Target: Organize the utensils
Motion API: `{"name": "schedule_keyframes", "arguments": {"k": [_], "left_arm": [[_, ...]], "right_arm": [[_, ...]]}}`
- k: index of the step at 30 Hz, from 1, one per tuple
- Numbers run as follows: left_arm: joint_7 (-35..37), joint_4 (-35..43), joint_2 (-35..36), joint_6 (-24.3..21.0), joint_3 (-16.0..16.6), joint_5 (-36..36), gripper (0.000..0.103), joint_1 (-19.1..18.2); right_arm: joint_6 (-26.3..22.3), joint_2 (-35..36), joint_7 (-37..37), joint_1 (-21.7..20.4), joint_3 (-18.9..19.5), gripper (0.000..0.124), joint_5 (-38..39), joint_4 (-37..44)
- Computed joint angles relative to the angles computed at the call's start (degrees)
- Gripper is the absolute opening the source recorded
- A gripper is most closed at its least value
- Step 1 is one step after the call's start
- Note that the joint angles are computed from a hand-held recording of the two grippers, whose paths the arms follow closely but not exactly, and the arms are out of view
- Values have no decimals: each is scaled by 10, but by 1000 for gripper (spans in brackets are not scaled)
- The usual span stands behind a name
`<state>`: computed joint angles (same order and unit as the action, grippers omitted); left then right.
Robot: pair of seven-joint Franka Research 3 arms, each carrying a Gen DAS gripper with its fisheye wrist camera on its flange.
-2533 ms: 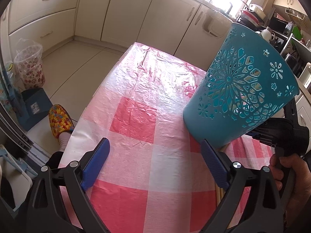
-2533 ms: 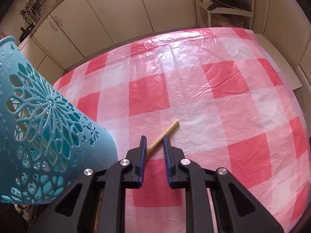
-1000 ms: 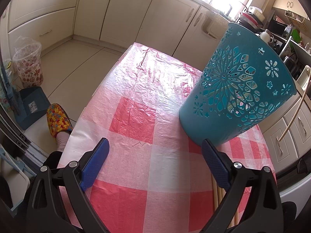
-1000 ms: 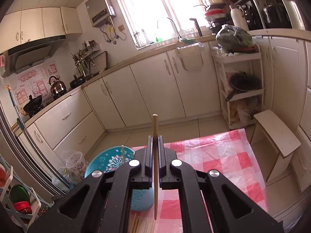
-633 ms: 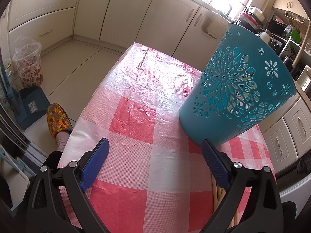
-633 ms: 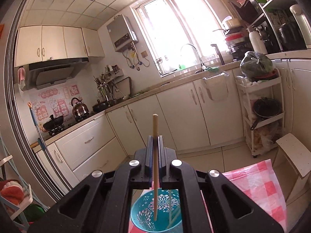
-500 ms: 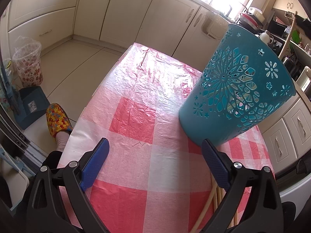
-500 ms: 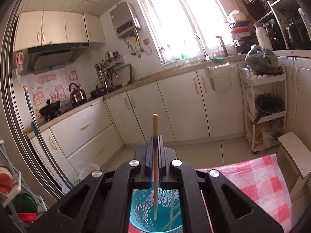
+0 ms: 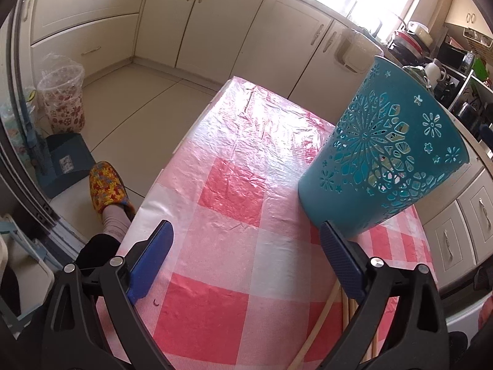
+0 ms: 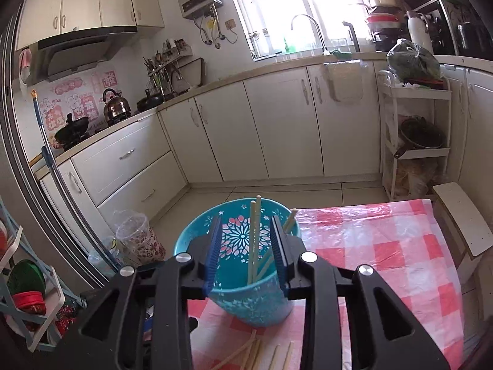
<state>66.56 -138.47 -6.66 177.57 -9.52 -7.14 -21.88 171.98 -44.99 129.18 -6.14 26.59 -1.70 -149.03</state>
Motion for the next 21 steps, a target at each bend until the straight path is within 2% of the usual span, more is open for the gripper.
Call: {"name": "schedule_keyframes", "arguments": {"k": [3, 10, 12, 16, 21], "left_arm": [[-43, -21, -27, -11, -26, 58, 92, 26], [-70, -37, -69, -48, -29, 120, 92, 22], [-52, -31, -72, -68, -19, 116, 92, 5], [-43, -5, -68, -132, -43, 164, 92, 15], [-50, 3, -69, -179, -66, 213, 92, 20]], "right_arm": [[-48, -40, -5, 35, -14, 37, 4, -31], [-161, -71, 25, 119, -47, 37, 30, -97], [-177, -66, 33, 137, -54, 37, 33, -108], [-191, -31, 36, 157, -62, 37, 26, -104], [-199, -7, 49, 165, -58, 36, 7, -105]]}}
